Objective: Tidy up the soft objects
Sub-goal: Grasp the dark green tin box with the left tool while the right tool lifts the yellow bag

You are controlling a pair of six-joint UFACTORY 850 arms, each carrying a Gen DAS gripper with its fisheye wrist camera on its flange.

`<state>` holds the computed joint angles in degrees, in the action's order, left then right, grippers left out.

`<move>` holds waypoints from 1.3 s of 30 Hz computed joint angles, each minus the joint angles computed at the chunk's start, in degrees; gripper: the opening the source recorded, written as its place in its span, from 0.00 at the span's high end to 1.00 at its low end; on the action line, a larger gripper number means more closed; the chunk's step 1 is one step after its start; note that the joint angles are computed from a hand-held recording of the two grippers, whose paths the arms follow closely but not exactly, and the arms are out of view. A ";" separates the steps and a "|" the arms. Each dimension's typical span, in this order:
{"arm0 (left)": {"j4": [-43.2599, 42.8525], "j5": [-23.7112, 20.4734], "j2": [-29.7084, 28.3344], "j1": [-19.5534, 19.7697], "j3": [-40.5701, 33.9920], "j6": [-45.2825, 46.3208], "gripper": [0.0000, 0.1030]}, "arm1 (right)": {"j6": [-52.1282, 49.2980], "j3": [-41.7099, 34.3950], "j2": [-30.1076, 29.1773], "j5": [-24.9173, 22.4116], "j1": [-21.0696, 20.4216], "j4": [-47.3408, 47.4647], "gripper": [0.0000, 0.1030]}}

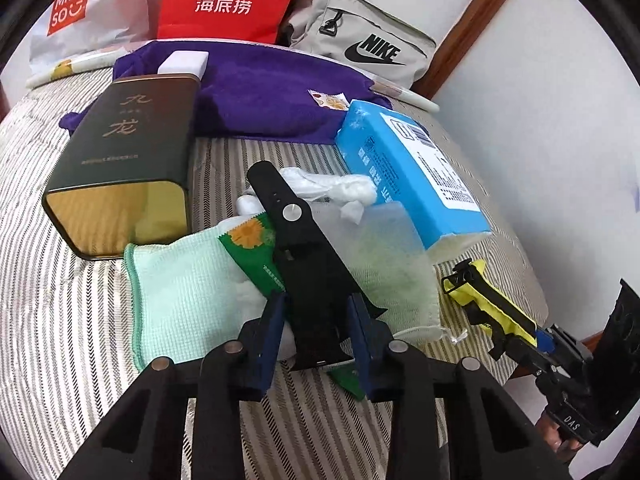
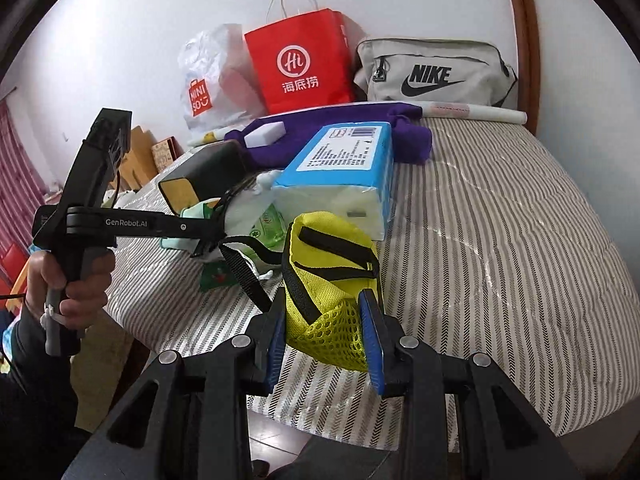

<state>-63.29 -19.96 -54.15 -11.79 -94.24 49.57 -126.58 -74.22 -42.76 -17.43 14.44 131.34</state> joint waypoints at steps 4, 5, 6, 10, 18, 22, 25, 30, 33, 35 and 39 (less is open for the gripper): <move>0.61 1.13 -0.27 -0.34 -0.22 -0.31 0.72 | -1.29 -1.04 -0.87 0.74 0.46 0.85 0.67; 1.64 2.08 0.23 -0.54 0.43 -0.82 0.77 | -1.06 -1.33 -1.07 0.98 0.56 0.32 0.66; 2.25 2.51 0.43 -0.59 0.63 -1.11 0.77 | -1.77 -1.30 -1.07 1.23 0.73 0.82 0.66; 4.93 1.00 -0.65 -0.24 -0.83 -4.90 0.76 | 1.15 -1.78 -1.58 1.47 0.85 -2.41 0.66; 1.08 2.59 -0.64 -0.31 -0.23 0.20 0.80 | 3.56 -2.11 -1.82 2.14 0.98 -4.71 0.66; -6.46 3.61 1.52 0.06 2.78 7.91 0.81 | -1.46 -1.26 -0.90 2.67 1.35 0.29 0.66; -11.28 3.82 2.89 0.31 4.55 12.78 0.81 | -5.08 -0.61 -0.22 2.72 1.53 3.59 0.66; -20.25 4.24 5.22 0.94 7.75 21.36 0.81 | -8.26 0.50 1.19 2.50 1.71 6.58 0.67; -25.49 4.77 6.75 1.47 9.70 25.91 0.81 | -10.99 1.22 2.21 2.06 1.77 8.97 0.67; -27.92 5.58 7.62 1.73 10.70 28.22 0.81 | -12.02 1.45 2.75 1.88 1.73 9.96 0.67; -29.69 7.74 8.66 2.33 11.77 29.14 0.81 | -12.17 1.14 3.17 1.78 1.60 10.02 0.67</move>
<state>-92.99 -12.22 -45.49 -9.47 -82.47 78.71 -138.76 -73.08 -39.59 -15.65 16.04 141.36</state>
